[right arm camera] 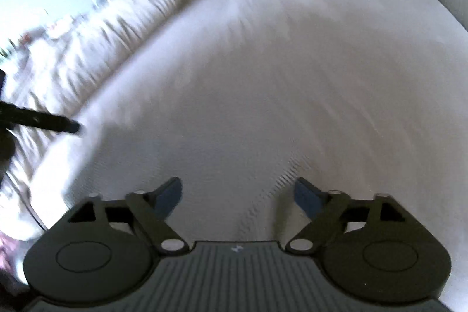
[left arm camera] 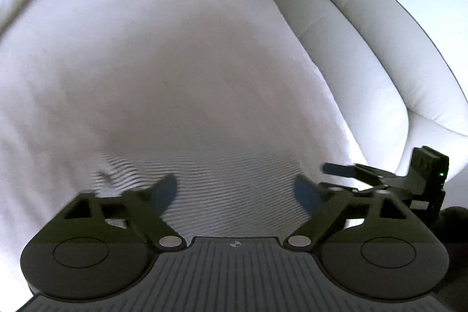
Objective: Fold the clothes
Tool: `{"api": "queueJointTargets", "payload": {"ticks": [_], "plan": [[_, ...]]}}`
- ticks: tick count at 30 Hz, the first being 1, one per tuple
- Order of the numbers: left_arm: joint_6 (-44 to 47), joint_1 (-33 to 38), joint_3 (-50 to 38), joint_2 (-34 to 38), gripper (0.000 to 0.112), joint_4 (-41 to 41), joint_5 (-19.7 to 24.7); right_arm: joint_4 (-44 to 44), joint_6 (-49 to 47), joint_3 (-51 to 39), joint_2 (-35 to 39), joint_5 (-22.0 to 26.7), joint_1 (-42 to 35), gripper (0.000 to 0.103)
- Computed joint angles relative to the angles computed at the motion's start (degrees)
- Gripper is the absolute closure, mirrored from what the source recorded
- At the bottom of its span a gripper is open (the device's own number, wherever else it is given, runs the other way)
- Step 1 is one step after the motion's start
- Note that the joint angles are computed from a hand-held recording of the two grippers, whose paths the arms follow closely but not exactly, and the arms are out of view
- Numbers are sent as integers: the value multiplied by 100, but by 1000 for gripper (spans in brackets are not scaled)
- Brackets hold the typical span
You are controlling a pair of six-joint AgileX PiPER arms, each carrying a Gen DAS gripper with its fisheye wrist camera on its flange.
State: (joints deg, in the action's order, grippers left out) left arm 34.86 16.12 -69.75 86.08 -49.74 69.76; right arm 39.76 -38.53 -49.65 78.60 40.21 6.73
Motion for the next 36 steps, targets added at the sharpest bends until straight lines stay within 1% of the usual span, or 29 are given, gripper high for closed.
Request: {"api": "queueJointTargets", "payload": {"ticks": [1,2,3,4,5,6,7,8,9,11,13,14,16,17,19,21,22,23,25,26,28,29,31,32,34,36], "plan": [[-13,-255,23,123,19,75,-204,324,-186,48,134,-141,78,1],[-97,-500,108,206,19,379,-565,498,-278,115,291,-335,198,1],[-249,-737,168,307,19,724,-901,443,-243,241,507,-653,377,0],[-512,-889,175,437,21,1126,-1114,351,-152,335,743,-958,556,0],[-651,-987,220,504,23,1311,-1292,293,-63,409,981,-1223,717,0],[-636,-1039,290,479,22,1311,-1446,282,26,464,1197,-1414,848,0],[-703,-1083,268,415,22,1355,-1439,366,9,509,1328,-1532,909,0],[-688,-1027,297,288,21,1321,-1350,452,-67,514,1250,-1436,813,0],[-674,-968,321,164,18,1287,-1257,309,47,430,1134,-1179,666,0],[-673,-848,349,-62,18,1233,-1068,73,237,232,928,-656,375,0],[-1015,-803,281,-15,17,1376,-967,-97,392,48,753,-117,-9,0],[-1210,-792,356,11,16,1457,-918,-124,446,-43,746,160,-228,0],[-1422,-644,529,182,16,1653,-708,-46,520,-227,1018,710,-658,0],[-1577,-722,617,276,16,1782,-805,41,548,-288,1172,913,-822,0],[-1461,-781,760,398,15,1664,-1004,472,487,-251,1512,1067,-984,0],[-1279,-796,849,509,11,1491,-1111,859,421,-225,1842,1160,-1081,0],[-1298,-981,878,602,10,1389,-1285,960,359,-199,1909,1021,-984,0],[-1236,-1047,807,705,10,1334,-1310,995,305,-193,1917,948,-892,0],[-782,-1099,807,740,10,1075,-1200,1145,97,-224,1889,1005,-732,0],[-415,-962,811,722,10,793,-965,1250,-19,-245,1877,1090,-677,0],[-104,-942,886,604,10,386,-819,1472,-275,-308,1770,1491,-704,0],[2,-950,917,552,10,232,-768,1491,-346,-338,1710,1587,-739,0],[-245,-1138,997,531,10,406,-1070,1545,-374,-373,1704,1573,-768,2],[-421,-1180,1001,609,11,566,-1174,1514,-281,-369,1795,1431,-764,3],[-822,-1347,971,790,12,874,-1406,1539,-50,-372,2110,959,-613,6],[-1229,-1674,930,867,14,1114,-1687,1815,-170,-376,2329,886,-704,6]]}}
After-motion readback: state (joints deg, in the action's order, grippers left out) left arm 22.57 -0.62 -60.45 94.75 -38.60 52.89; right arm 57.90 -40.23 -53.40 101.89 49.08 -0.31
